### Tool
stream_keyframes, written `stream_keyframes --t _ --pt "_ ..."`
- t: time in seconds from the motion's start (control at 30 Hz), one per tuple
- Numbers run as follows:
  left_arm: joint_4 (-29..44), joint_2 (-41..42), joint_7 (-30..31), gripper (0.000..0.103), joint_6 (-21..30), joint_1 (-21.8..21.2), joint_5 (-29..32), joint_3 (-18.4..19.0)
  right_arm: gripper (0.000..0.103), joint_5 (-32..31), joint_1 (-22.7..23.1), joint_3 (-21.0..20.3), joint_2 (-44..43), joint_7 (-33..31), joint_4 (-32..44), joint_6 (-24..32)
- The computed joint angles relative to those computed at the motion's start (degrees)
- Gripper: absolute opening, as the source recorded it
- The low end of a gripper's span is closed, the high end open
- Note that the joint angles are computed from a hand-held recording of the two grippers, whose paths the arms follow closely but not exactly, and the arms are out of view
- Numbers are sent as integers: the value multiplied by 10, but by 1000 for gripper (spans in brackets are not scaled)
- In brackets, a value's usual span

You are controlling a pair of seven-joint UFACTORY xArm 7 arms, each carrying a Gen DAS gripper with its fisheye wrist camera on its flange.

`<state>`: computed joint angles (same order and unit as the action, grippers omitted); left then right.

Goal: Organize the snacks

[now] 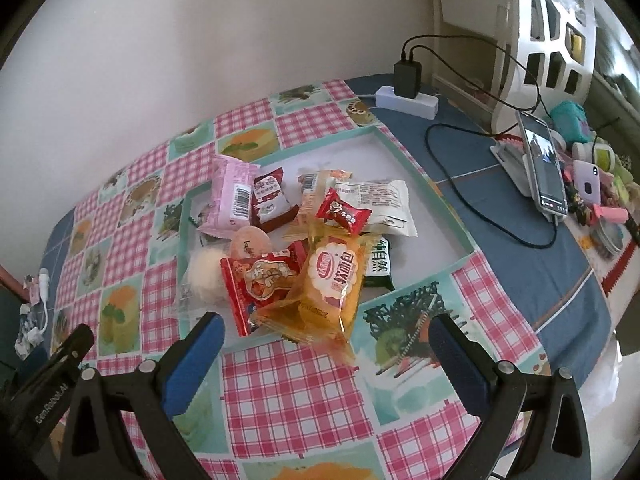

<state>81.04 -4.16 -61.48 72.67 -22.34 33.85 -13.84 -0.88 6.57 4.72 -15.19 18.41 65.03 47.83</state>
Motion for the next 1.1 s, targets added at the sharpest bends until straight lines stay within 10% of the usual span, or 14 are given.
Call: stream_keyframes --t 1.1 --pt "32 22 15 93 54 -12 -1 3 103 -11 9 6 10 -27 14 15"
